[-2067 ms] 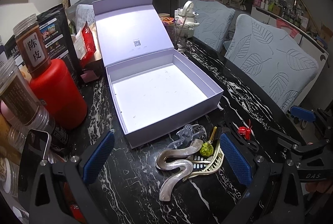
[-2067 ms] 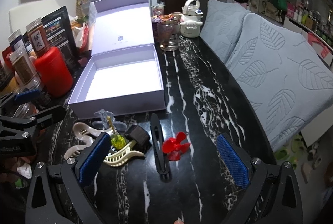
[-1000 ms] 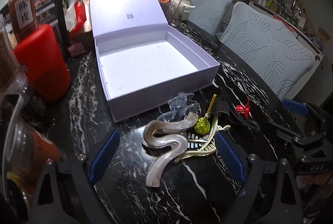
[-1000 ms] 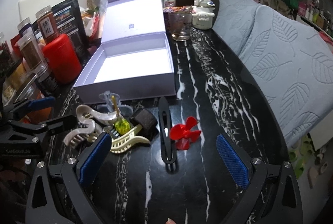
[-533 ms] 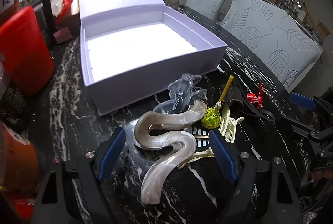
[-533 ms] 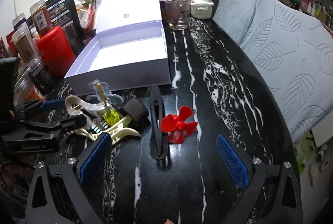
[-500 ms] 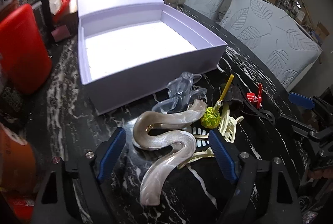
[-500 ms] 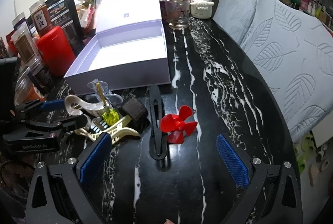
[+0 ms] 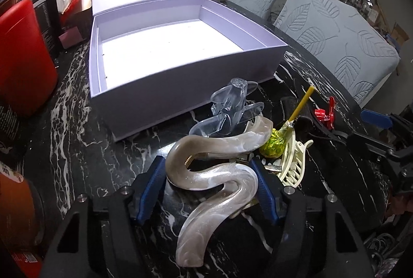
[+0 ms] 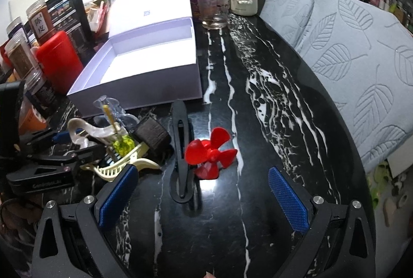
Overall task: Organize rigid objects
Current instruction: 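Lower the left gripper onto the pearly S-shaped hair clip and close, then grasp the red propeller with the right gripper while the left gripper holds the S clip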
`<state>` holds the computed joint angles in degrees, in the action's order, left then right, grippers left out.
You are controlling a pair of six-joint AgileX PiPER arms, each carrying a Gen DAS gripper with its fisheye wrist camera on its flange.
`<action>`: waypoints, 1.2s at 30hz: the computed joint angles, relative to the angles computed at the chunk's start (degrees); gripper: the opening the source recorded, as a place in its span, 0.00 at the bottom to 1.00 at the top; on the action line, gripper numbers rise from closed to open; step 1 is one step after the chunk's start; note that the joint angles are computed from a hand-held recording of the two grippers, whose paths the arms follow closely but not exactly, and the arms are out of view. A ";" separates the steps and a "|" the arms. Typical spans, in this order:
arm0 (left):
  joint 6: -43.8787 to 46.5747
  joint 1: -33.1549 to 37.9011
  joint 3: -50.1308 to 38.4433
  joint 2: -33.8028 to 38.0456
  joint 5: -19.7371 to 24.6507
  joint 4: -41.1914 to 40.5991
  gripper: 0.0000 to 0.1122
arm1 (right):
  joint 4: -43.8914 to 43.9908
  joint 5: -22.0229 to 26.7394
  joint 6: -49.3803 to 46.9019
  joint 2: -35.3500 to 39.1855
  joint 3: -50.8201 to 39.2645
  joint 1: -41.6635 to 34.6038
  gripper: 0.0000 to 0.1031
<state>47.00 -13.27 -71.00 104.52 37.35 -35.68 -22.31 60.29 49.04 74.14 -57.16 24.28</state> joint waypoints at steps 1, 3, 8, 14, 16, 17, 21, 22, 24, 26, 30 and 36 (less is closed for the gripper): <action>0.03 0.28 0.22 -0.27 0.15 -0.21 0.58 | 0.33 -0.17 -0.16 -0.02 0.09 -0.40 1.00; 0.19 0.93 1.23 -1.28 0.01 -0.72 0.54 | 0.90 -0.62 -0.52 -0.11 0.28 -1.13 1.00; -0.35 2.75 2.96 -3.71 1.11 -1.61 0.50 | 2.06 -2.19 -2.31 -0.26 0.76 -2.82 0.96; -1.86 5.24 3.95 -4.69 3.07 -3.69 0.50 | 5.41 -5.45 -6.64 0.49 1.49 -6.61 0.88; -2.74 5.69 4.15 -5.18 3.16 -3.40 0.50 | 6.77 -6.80 -8.49 1.05 1.53 -8.09 0.87; -3.47 5.62 4.37 -5.55 2.83 -2.89 0.50 | 7.08 -7.27 -9.08 1.45 1.45 -8.53 0.86; -4.64 5.66 4.93 -6.46 2.86 -2.77 0.50 | 9.23 -9.87 -12.42 3.09 1.59 -10.28 0.80; -4.73 5.72 5.05 -6.64 2.91 -2.90 0.50 | 10.18 -10.54 -13.37 3.53 1.56 -10.77 0.78; -4.90 5.71 5.06 -6.67 2.81 -2.94 0.50 | 12.19 -11.96 -15.30 4.06 1.91 -11.94 0.76; -5.03 5.82 5.77 -7.22 2.41 -3.12 0.50 | 13.29 -13.08 -16.18 4.11 2.50 -12.76 0.76; -4.88 5.82 6.59 -8.09 1.62 -3.91 0.50 | 13.52 -14.64 -15.94 3.96 3.42 -13.51 0.71; -5.37 5.32 6.73 -8.77 1.32 -4.23 0.50 | 15.52 -16.04 -17.78 3.03 4.35 -14.59 0.59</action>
